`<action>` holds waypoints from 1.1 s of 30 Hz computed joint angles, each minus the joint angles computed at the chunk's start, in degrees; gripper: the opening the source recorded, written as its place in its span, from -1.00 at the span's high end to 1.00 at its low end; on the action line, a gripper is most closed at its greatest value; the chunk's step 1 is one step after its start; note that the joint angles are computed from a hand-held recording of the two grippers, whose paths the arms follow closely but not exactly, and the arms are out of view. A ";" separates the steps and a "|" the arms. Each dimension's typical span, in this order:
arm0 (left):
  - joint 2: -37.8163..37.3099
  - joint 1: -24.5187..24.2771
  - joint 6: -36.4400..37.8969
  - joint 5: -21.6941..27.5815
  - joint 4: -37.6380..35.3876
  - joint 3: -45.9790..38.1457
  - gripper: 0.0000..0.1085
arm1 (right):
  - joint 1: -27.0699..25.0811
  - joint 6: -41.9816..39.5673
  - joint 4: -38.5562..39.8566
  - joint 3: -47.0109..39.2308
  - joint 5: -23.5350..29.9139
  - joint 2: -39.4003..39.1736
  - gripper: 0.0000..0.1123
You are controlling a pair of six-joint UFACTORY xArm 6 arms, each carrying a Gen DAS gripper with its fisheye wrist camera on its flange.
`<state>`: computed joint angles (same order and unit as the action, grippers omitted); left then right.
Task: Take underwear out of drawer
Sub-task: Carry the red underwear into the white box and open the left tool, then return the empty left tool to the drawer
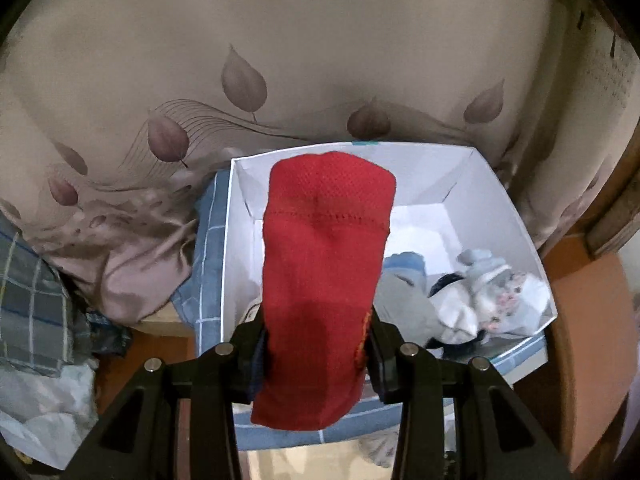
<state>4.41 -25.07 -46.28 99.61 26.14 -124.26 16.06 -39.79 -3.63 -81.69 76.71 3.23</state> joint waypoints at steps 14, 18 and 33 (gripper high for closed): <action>-0.85 0.65 -1.59 -0.73 -1.56 1.30 0.00 | 0.09 0.04 -0.02 -0.25 0.13 0.17 0.09; -1.96 0.30 -2.08 -1.91 -1.39 1.59 -0.12 | 0.11 0.04 -0.01 -0.27 0.14 0.17 0.09; -15.81 -11.58 -14.53 2.15 2.90 17.81 -0.12 | 0.31 0.32 -0.45 -0.33 0.28 0.20 0.10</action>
